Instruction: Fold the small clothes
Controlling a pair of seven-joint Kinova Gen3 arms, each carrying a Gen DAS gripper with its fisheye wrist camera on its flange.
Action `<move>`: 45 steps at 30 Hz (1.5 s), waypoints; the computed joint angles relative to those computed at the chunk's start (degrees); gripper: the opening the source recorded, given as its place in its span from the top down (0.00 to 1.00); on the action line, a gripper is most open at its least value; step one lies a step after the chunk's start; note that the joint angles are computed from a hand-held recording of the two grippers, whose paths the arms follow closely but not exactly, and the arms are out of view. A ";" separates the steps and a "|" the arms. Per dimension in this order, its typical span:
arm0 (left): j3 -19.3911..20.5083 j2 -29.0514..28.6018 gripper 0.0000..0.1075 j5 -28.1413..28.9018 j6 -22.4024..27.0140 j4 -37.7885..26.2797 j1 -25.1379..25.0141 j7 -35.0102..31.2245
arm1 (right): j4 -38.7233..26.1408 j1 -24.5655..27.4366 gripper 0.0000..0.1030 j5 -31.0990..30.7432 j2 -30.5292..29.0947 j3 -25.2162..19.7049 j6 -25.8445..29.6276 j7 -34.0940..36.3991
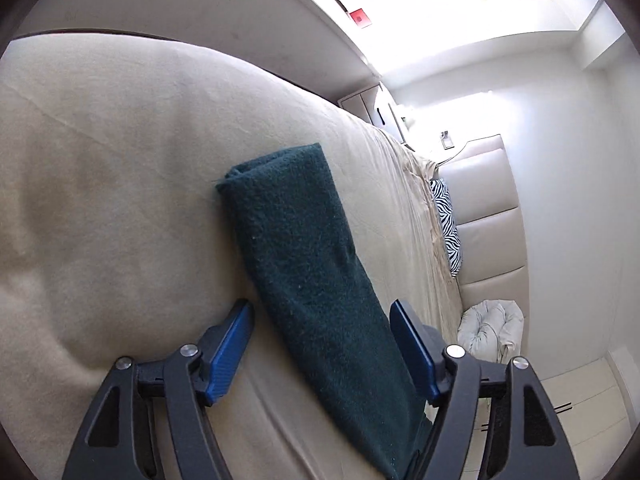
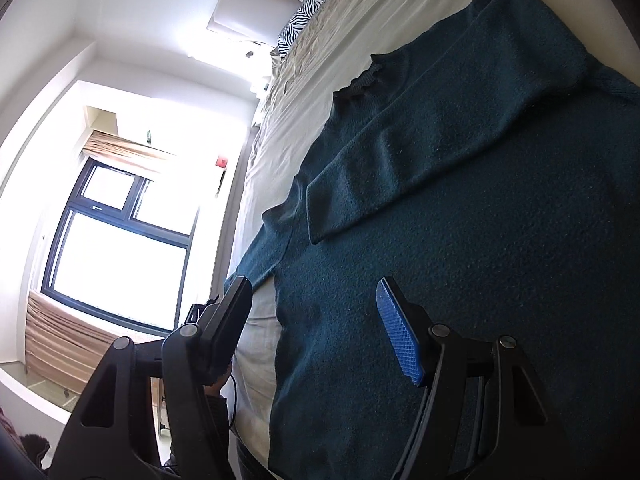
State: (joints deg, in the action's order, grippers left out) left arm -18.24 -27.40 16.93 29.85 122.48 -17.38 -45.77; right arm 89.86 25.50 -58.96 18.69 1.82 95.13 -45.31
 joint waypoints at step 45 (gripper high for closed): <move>12.39 36.60 0.55 -51.29 28.19 -37.56 54.87 6.41 | -13.58 -13.69 0.41 8.34 11.74 -7.93 -10.09 -18.43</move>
State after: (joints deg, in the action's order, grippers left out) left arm -5.85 9.19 -34.36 58.03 84.92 37.49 -39.36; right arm 76.28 11.81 -50.62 30.43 -6.11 85.04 -63.74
